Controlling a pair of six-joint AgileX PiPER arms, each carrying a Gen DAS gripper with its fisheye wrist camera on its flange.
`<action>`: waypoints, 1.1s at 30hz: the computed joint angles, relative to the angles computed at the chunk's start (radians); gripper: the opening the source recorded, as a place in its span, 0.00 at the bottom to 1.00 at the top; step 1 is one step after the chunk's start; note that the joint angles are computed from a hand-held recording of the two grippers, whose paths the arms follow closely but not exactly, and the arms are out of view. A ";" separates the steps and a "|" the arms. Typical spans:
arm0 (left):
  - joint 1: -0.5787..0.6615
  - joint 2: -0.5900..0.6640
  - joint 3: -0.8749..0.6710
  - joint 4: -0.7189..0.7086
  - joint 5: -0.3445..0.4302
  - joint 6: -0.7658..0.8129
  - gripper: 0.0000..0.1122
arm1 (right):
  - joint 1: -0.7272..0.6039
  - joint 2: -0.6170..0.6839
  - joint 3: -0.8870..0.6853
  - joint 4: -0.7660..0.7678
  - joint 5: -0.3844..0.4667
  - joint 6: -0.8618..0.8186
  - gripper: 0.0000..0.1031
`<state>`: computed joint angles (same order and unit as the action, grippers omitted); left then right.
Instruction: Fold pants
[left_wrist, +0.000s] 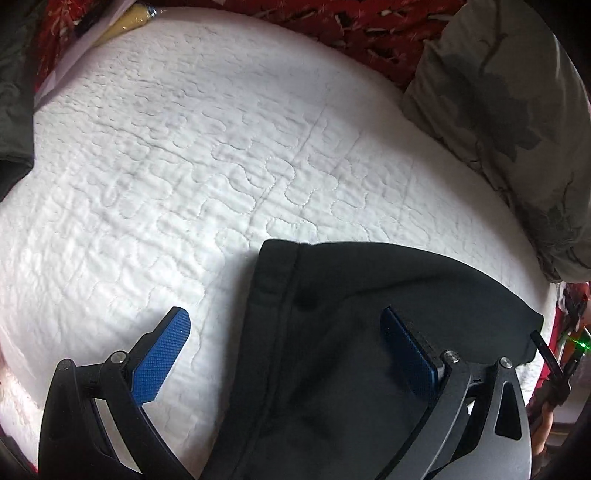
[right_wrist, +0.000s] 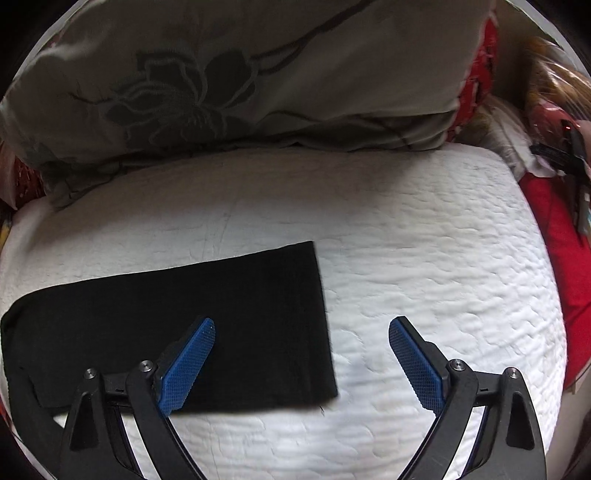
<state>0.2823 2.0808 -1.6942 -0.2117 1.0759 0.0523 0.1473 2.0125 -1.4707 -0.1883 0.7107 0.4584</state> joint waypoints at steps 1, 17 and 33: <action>0.001 0.008 -0.004 -0.007 -0.003 0.004 0.92 | 0.000 0.016 -0.015 0.010 0.005 -0.007 0.89; -0.131 -0.088 0.031 0.136 -0.029 -0.125 0.27 | -0.025 -0.160 0.170 0.146 -0.161 -0.190 0.12; 0.018 -0.620 0.519 0.026 -0.135 0.001 0.26 | -0.025 -0.715 0.696 0.217 -0.271 -0.198 0.12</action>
